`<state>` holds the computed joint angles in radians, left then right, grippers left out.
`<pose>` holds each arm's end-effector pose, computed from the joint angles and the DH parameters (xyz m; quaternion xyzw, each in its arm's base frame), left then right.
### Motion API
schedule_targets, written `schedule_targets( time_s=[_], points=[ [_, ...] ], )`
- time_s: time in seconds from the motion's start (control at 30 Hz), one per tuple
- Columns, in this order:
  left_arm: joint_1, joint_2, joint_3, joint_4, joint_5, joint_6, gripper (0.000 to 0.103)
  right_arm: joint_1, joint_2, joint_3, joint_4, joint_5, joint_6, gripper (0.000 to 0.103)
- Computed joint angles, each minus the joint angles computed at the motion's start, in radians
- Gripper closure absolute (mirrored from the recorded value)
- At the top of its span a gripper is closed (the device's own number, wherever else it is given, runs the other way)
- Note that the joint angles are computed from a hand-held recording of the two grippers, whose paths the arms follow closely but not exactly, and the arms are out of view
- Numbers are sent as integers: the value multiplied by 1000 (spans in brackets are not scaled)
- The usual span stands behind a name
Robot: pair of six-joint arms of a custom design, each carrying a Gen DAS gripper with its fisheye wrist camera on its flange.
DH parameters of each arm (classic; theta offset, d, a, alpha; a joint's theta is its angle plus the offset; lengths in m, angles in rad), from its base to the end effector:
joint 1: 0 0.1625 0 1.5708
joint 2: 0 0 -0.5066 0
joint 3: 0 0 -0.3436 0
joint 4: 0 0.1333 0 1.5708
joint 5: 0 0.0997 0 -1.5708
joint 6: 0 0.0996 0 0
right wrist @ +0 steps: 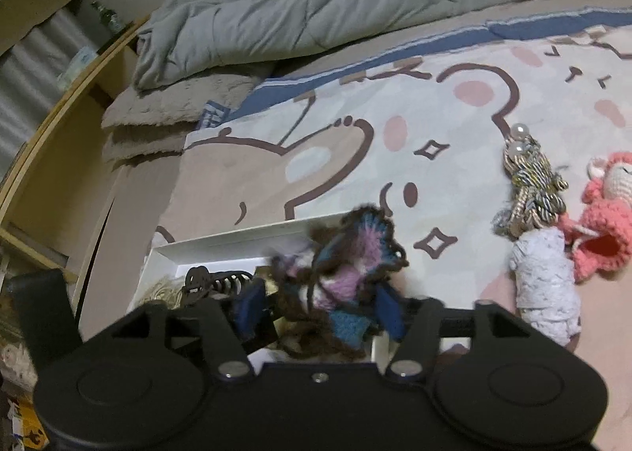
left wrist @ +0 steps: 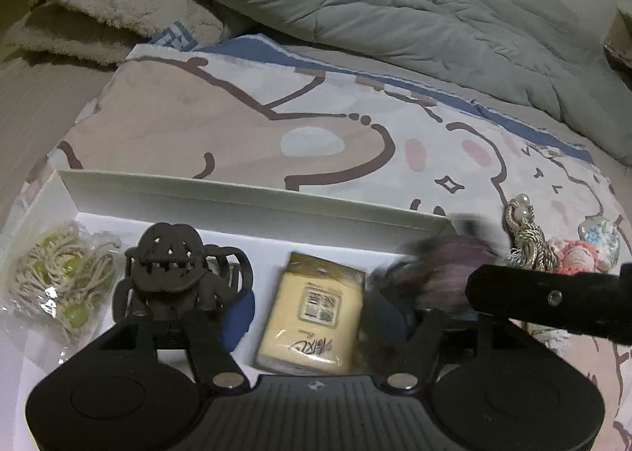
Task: Organize objects
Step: 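Lower the scrunchie and tissue pack into the white box and open both grippers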
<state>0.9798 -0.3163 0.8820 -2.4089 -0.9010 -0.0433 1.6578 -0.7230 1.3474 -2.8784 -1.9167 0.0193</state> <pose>-0.3331 -0.8466 0.0875 0.2101 0.9129 -0.2234 0.2694 0.1682 -0.7834 0.2871 -0.0262 -0.9296 0.3381 0.1444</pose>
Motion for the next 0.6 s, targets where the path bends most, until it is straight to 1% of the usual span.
schedule_targets(
  time_s=[0.07,0.17,0.23,0.3,0.6],
  points=[
    [-4,-7,7,4,0,21,32,1,-3,6,-5,-6,3,35],
    [-9,-17,22,7,18,32,32,-2,-12,19,-17,-7,2,35],
    [-12,-24,34,6,28,39,32,-3,-16,27,-21,-9,4,37],
    [-13,-33,48,1,32,40,33,-4,-21,34,-22,-13,5,40],
    [-26,-70,95,-12,46,27,33,6,-42,66,-42,-37,-15,39]
  ],
)
